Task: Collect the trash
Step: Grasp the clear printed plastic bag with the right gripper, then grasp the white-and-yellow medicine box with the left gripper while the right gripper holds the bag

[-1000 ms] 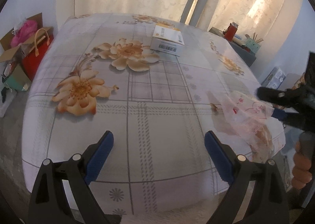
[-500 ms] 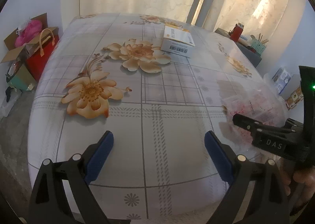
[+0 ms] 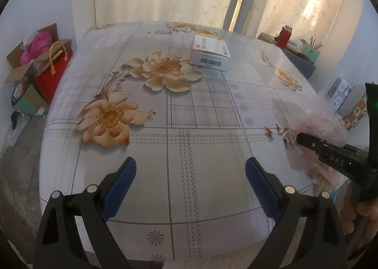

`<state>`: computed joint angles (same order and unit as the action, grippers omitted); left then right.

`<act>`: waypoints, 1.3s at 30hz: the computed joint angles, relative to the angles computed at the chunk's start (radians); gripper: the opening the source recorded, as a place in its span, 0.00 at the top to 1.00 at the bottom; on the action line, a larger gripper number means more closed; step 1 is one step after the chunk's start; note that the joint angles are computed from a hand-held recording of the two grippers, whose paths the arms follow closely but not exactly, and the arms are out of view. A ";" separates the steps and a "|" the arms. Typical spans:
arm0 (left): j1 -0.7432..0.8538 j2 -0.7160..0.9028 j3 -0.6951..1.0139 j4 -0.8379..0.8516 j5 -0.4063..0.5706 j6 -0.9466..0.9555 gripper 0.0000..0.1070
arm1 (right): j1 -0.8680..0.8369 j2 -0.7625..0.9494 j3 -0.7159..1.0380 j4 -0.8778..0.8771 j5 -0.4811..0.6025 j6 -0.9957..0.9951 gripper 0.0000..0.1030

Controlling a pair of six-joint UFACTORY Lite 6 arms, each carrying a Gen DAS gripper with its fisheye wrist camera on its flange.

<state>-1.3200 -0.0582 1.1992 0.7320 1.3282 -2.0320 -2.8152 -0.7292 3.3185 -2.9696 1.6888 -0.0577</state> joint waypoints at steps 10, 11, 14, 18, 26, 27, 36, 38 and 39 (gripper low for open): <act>-0.003 0.060 0.082 -0.006 0.052 0.051 0.15 | -0.032 0.019 0.037 0.048 -0.021 0.008 0.87; -0.004 0.067 0.090 -0.007 0.058 0.054 0.15 | -0.033 0.016 0.034 0.053 -0.022 0.007 0.87; 0.005 0.091 0.124 -0.010 0.070 0.080 0.15 | -0.045 0.003 0.015 0.075 -0.017 0.007 0.87; 0.030 0.117 0.156 -0.013 0.074 0.124 0.15 | -0.076 -0.026 -0.025 0.126 -0.001 0.013 0.88; 0.119 0.204 0.267 0.011 0.043 0.274 0.15 | -0.120 -0.035 -0.029 0.209 0.003 0.019 0.88; 0.143 0.199 0.272 0.023 0.019 0.298 0.15 | -0.122 -0.036 -0.032 0.216 0.006 0.018 0.88; 0.516 0.173 0.337 -0.025 -0.279 0.604 0.10 | -0.152 -0.079 -0.089 0.285 0.037 0.038 0.88; 0.631 0.250 0.415 -0.109 -0.324 0.761 0.10 | -0.160 -0.078 -0.082 0.301 0.031 0.040 0.88; 0.677 0.296 0.463 -0.140 -0.326 0.825 0.10 | -0.162 -0.079 -0.082 0.306 0.032 0.038 0.88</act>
<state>-0.6426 0.2374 1.6620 0.5922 1.0018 -1.2074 -2.9772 -0.8081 3.2365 -2.6635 1.7212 -0.0195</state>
